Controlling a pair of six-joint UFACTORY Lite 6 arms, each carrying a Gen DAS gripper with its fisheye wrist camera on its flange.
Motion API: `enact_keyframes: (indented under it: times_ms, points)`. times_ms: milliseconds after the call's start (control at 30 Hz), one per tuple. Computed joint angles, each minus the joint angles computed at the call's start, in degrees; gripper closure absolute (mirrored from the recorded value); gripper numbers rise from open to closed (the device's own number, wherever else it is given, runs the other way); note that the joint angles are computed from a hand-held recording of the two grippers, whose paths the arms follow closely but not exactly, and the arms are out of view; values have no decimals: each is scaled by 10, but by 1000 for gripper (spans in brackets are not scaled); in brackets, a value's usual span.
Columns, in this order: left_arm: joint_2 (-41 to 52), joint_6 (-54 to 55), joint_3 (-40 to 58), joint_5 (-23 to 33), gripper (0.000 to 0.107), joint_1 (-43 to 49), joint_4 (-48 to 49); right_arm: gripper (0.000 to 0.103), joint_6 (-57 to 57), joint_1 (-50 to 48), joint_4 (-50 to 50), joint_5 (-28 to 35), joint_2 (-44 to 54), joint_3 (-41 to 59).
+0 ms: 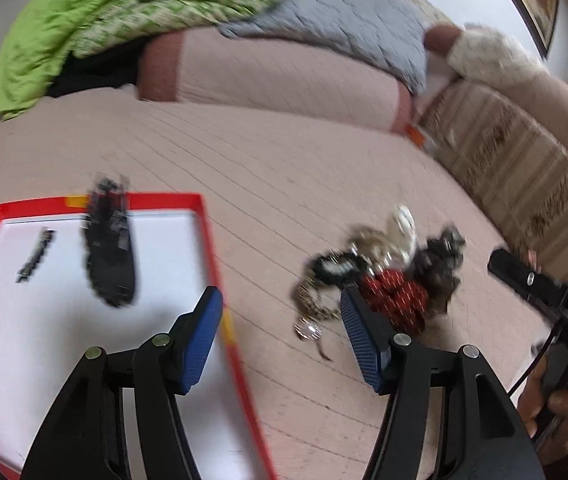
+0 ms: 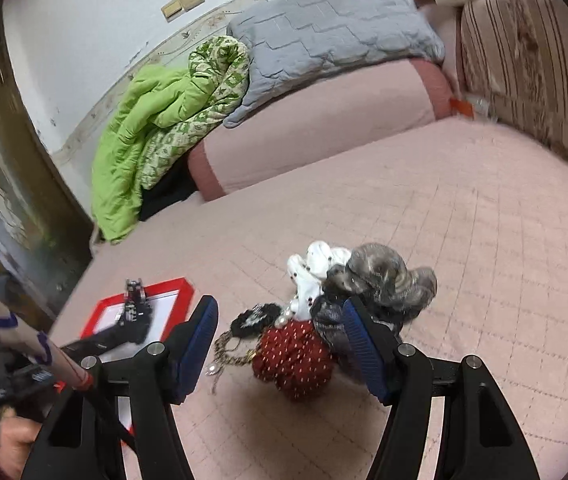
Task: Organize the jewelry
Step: 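Grasp the leopard-print hair tie from the pile with the left gripper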
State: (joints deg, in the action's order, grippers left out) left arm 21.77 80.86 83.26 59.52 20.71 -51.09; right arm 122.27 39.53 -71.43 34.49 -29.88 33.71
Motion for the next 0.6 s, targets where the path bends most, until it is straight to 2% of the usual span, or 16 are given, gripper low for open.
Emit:
enact_keyframes:
  times_ms: [67,133,200,233,367,533,600]
  points:
    - [-6,-1,-18,-12,59,-18,17,33,-16,0,18,14,-27,-17]
    - [4,-24,-17,-15,70,-39,34,33,-11,-26,20,-17,-51,-36]
    - [17,-47,-8,-22,72,-56,46,33,-8,-70,25,-74,-80,-60]
    - [23,-58,-2,-26,72,-64,52,33,-11,-79,29,-84,-89,-67]
    - [70,-120,30,-49,74,-104,90,33,-30,-91,44,-85,-114,-79]
    - [82,-188,17,-125,78,-160,130,33,-40,-119,57,-120,-127,-92]
    - [75,-177,1,-147,84,-161,114,33,-42,-118,58,-118,-128,-93]
